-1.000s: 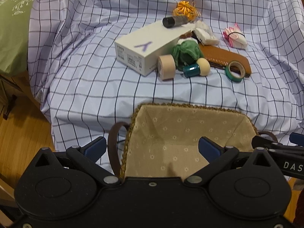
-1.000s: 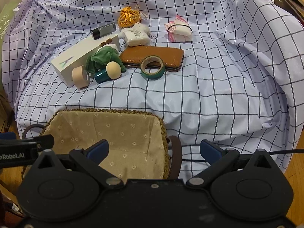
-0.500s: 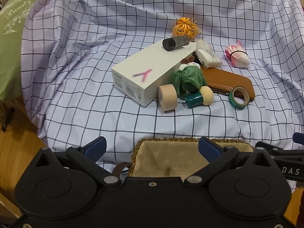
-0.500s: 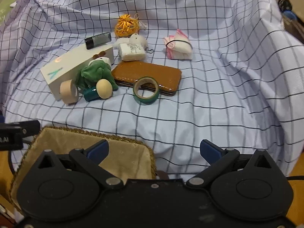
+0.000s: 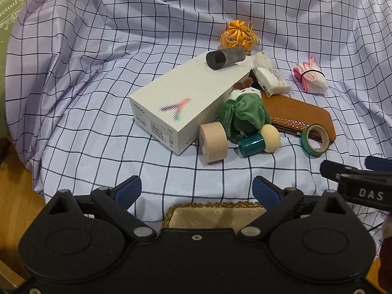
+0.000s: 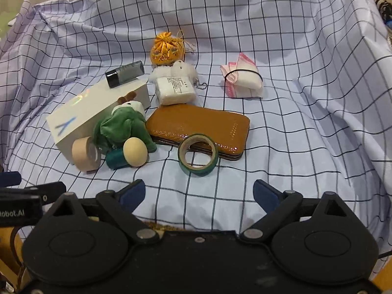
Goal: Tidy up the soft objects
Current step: 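Close the left gripper on the dark grey bottle while the right tool approaches the pink towel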
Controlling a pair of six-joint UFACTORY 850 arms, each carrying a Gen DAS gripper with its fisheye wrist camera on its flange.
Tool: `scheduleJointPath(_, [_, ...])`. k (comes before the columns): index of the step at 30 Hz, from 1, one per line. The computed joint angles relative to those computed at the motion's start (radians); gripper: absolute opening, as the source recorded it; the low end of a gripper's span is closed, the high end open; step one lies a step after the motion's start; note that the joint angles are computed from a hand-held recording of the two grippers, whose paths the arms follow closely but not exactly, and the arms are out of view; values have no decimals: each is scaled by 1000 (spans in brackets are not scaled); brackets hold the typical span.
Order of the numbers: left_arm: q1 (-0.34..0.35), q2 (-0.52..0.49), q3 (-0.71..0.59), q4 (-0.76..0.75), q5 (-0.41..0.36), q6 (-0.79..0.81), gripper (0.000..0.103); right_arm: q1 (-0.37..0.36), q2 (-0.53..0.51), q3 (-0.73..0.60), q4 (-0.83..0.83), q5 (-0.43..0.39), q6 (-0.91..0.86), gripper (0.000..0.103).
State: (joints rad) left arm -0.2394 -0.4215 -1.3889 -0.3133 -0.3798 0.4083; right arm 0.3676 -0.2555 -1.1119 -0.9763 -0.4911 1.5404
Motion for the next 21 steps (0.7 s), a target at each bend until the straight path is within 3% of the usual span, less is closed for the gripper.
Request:
scheduleJointPath(6, [-3,-44,-70,25,1,-11,95,-16,-41,-35,-48,11,13,87])
scheduleJointPath(16, [-36,-197,-301,124,-6,-73,95,-71,-101,-113,-110,32,35,88])
scheduleJointPath(21, [-48,-316,-498,106,-132,-95,95,-92,-129,-145,-123,45,31,88])
